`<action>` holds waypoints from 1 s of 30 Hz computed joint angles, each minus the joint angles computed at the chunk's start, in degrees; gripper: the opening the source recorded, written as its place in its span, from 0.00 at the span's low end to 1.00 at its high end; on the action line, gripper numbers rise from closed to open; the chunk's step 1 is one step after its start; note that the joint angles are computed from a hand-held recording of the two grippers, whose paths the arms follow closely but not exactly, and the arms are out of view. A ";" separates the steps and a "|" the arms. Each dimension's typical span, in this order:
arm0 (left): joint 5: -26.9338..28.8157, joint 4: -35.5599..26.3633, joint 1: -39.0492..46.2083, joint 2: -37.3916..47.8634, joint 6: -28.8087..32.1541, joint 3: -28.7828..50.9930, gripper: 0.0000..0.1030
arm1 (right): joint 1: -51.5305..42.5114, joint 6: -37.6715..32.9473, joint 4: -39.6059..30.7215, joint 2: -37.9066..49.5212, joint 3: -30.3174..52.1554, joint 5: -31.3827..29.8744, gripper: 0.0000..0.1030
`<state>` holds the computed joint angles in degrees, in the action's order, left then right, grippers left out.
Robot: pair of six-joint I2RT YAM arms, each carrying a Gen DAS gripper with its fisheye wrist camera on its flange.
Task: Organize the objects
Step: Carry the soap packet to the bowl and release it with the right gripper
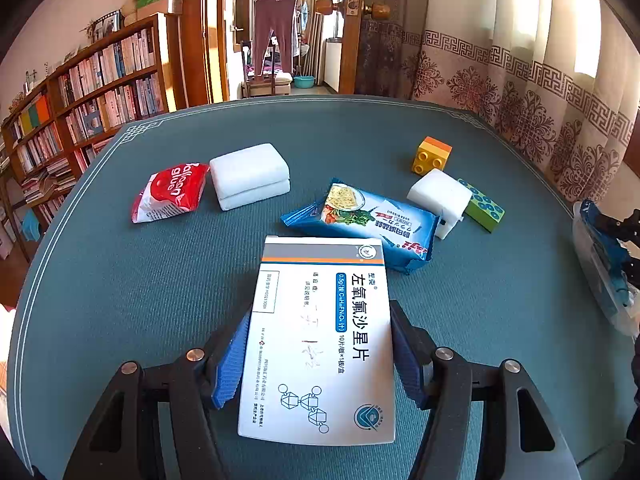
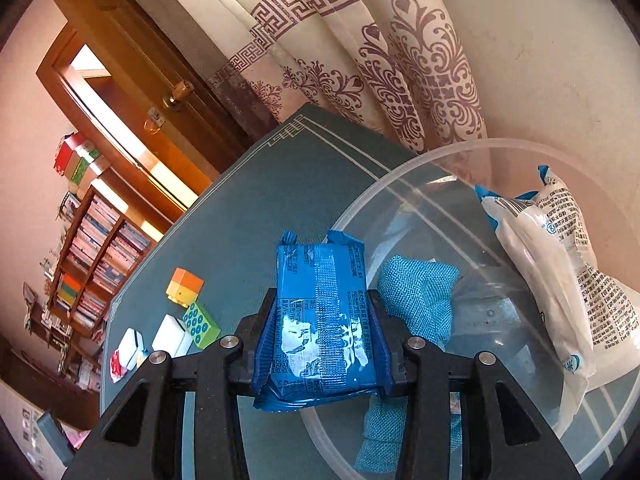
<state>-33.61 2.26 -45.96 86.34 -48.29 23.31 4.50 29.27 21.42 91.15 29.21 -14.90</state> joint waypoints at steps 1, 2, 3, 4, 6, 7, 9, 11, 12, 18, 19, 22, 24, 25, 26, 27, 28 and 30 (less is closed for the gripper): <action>0.06 0.03 0.04 0.04 0.01 0.00 0.65 | 0.09 0.24 -0.04 0.41 0.27 0.12 0.44; 0.13 0.15 0.08 0.15 0.04 0.00 0.65 | 0.26 0.14 -0.02 0.42 0.11 0.52 0.47; 0.18 0.22 0.10 0.17 0.07 -0.03 0.65 | 0.39 -0.14 0.21 0.21 -0.15 1.11 0.49; 0.20 0.27 0.09 0.13 0.09 -0.10 0.65 | 0.71 -0.41 0.09 -0.35 -0.36 1.90 0.50; 0.19 0.35 0.07 0.24 0.13 -0.07 0.65 | 1.04 -1.01 0.06 -1.82 -1.21 2.80 0.50; 0.17 0.36 0.06 0.29 0.12 -0.03 0.65 | 1.04 -1.22 -0.06 -2.88 -1.82 2.97 0.51; 0.14 0.32 0.03 0.42 0.12 0.07 0.65 | 0.92 -1.48 -0.15 -5.54 -3.40 3.57 0.50; 0.02 0.23 -0.15 0.63 0.07 0.22 0.65 | 0.88 -1.54 -0.11 -8.16 -4.93 3.71 0.51; -0.02 0.17 -0.26 0.67 0.06 0.27 0.65 | 0.75 -1.45 -0.04 -9.21 -5.56 3.08 0.51; -0.48 -0.05 -0.96 0.54 0.04 0.37 0.65 | 2.12 -2.27 -2.27 -15.01 -8.02 4.55 0.51; -0.51 -0.02 -1.11 0.42 0.05 0.31 0.65 | 2.38 -2.50 -2.69 -16.21 -8.54 5.63 0.51; -0.52 0.06 -1.53 -0.09 0.19 0.27 0.65 | 2.78 -4.05 -4.46 -20.75 -11.19 8.46 0.51; 0.30 0.74 -1.61 -0.71 0.31 0.05 0.65 | 3.85 -5.76 -6.06 -24.38 -13.29 11.11 0.51; 0.26 0.56 -1.87 -0.83 0.19 0.26 0.65 | 4.75 -6.66 -7.12 -26.32 -14.34 12.60 0.51; -0.04 0.24 -2.30 -0.78 0.04 0.63 0.65 | 5.66 -7.60 -8.14 -28.43 -15.54 14.04 0.51; -0.25 -0.03 -2.75 -0.60 -0.13 1.08 0.65 | 6.67 -8.38 -8.94 -30.62 -16.87 15.90 0.51; -0.19 -0.32 -3.12 -0.41 -0.40 1.59 0.65 | 8.09 -9.00 -9.96 -32.97 -18.13 18.02 0.51; 0.61 -0.54 -3.84 0.19 -0.89 2.79 0.65 | 11.17 -9.80 -12.55 -38.44 -20.63 22.41 0.51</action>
<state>-33.00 1.72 -49.80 86.52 -49.18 26.10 15.66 19.48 8.87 52.70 8.58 7.52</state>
